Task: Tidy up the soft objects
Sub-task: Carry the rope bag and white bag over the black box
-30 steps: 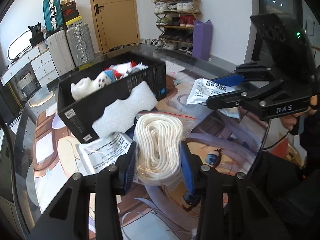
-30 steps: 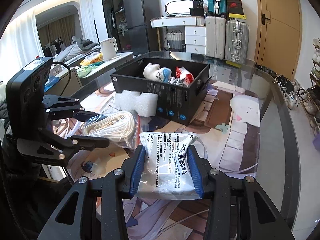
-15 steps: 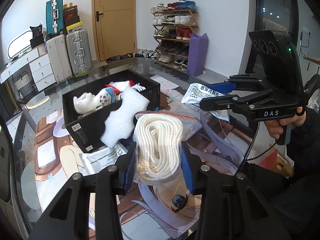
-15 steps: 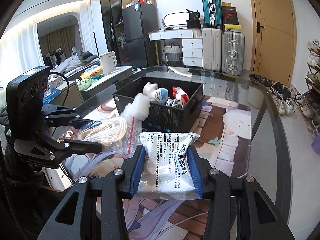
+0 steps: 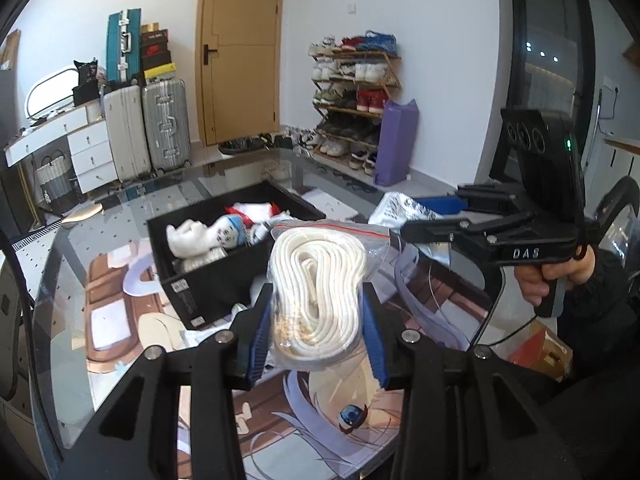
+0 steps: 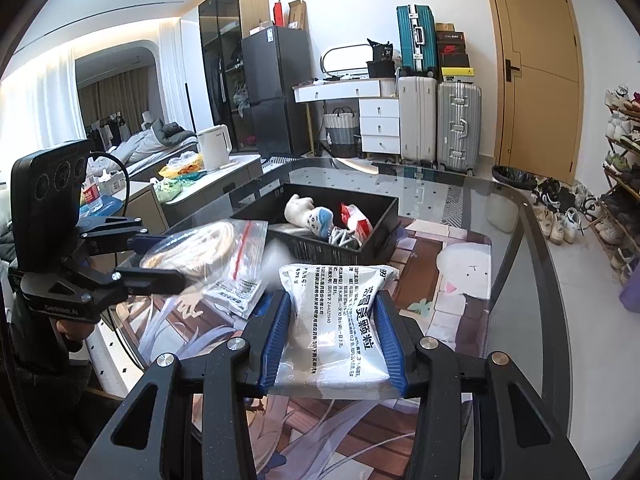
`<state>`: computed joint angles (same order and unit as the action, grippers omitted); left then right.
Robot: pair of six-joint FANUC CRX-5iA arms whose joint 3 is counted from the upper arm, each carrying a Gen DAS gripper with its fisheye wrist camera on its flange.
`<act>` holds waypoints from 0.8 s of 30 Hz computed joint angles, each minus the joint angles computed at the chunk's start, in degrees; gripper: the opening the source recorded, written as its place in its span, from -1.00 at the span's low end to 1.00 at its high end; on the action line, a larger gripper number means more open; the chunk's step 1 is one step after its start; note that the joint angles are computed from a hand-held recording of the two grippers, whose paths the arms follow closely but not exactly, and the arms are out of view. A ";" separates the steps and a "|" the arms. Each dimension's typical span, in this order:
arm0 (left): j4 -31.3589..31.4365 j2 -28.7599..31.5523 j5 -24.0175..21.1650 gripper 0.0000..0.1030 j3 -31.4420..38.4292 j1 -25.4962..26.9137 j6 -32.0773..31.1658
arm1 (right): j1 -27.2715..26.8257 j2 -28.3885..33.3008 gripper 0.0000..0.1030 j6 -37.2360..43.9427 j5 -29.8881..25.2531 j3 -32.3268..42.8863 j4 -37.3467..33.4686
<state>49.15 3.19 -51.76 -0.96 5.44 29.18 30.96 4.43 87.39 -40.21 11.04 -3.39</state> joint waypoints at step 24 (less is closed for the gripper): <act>-3.57 2.23 10.40 -0.23 2.50 0.17 9.38 | 2.28 4.33 -0.16 -5.16 2.57 3.91 6.23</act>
<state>45.59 5.43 -41.36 1.54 5.61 38.57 33.24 8.77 82.23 -37.64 14.95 2.83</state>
